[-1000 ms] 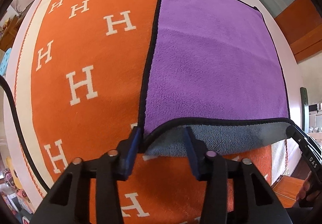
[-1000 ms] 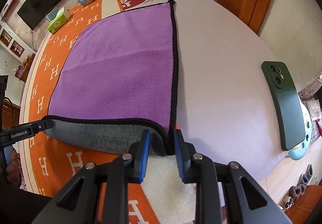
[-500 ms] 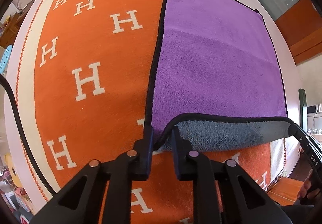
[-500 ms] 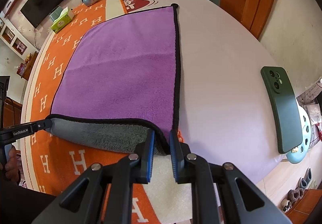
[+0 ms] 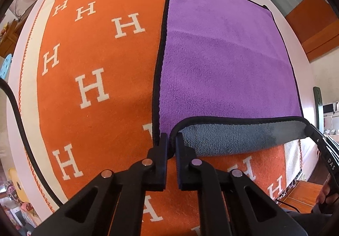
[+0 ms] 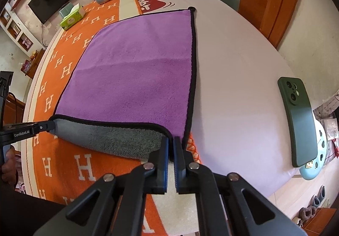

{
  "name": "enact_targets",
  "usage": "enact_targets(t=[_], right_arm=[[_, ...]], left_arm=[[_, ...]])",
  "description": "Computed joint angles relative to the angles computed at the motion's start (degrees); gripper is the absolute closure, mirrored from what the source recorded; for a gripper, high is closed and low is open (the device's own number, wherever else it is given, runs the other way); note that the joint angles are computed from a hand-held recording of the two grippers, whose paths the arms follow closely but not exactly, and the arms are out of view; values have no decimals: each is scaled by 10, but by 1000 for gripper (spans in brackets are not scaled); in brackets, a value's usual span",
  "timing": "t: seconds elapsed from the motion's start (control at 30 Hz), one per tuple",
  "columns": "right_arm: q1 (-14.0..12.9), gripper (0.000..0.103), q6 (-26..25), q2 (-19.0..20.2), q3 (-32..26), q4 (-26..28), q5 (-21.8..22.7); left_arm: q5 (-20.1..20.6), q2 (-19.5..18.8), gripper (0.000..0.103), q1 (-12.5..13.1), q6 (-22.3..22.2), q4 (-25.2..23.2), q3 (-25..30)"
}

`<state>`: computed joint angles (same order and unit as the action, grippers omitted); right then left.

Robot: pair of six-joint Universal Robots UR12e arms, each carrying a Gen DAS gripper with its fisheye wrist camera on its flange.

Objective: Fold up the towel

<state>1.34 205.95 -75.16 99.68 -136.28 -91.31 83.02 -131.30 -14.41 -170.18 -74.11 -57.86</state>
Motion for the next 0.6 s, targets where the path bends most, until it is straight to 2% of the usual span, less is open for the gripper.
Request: enact_targets(t=[0.6], right_arm=[[-12,99,-10,-8,-25,-2,3]], left_arm=[[-17,1,99,-2,11,-14,48]])
